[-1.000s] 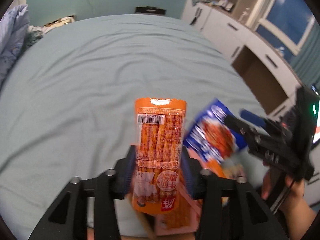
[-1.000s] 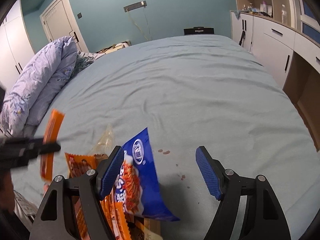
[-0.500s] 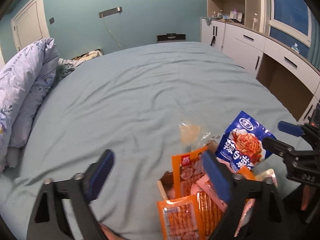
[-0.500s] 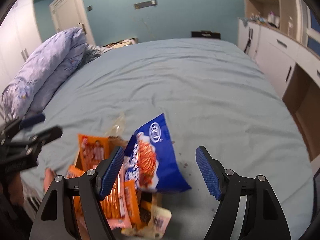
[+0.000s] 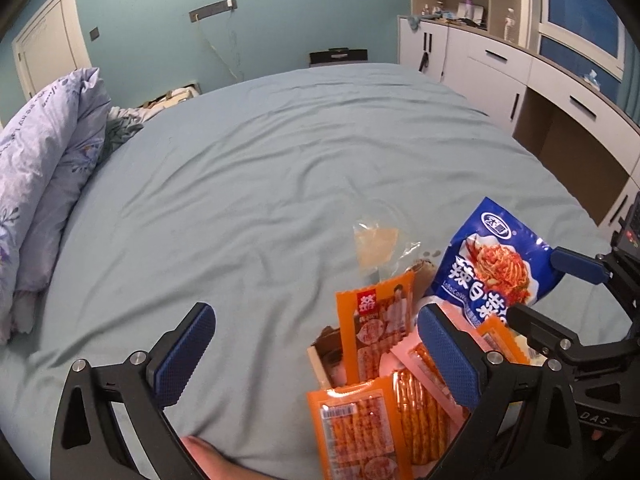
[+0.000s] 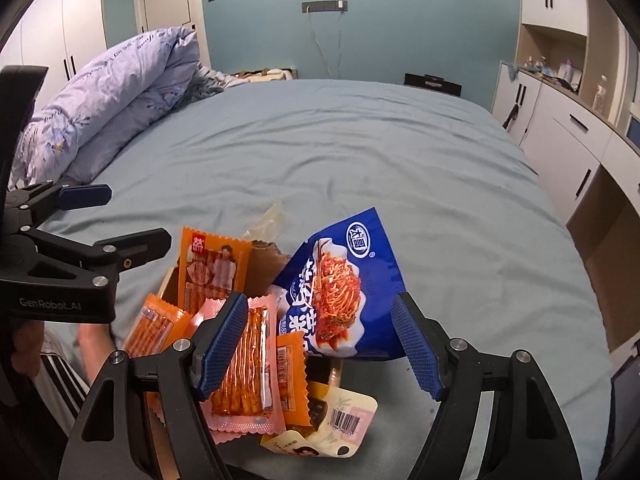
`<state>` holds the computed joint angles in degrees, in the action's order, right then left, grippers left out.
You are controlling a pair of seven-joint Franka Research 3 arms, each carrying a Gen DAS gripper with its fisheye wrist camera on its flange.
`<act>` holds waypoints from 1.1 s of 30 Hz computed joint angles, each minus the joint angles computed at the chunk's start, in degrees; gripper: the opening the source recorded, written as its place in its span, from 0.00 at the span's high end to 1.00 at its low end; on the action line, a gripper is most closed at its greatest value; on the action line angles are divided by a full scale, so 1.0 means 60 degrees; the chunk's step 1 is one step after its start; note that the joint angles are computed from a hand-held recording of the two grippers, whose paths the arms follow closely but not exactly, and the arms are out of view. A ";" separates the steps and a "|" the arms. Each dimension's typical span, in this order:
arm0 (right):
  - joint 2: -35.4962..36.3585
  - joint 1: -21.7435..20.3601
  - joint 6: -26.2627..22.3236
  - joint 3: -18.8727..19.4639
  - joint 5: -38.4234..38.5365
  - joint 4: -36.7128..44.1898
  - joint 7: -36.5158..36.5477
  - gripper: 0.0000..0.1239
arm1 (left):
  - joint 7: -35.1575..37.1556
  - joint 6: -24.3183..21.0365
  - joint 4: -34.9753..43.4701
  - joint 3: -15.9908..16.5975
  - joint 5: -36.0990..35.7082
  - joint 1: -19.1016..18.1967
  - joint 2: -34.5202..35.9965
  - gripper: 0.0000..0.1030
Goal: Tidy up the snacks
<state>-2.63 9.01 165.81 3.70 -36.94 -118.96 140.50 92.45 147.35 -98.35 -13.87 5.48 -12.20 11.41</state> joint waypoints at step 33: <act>0.0245 0.0327 -0.0289 -0.0091 -0.0388 0.0344 0.0329 0.41 | -0.0077 -0.0366 0.0253 -0.0014 -0.0050 0.0034 0.0159 0.00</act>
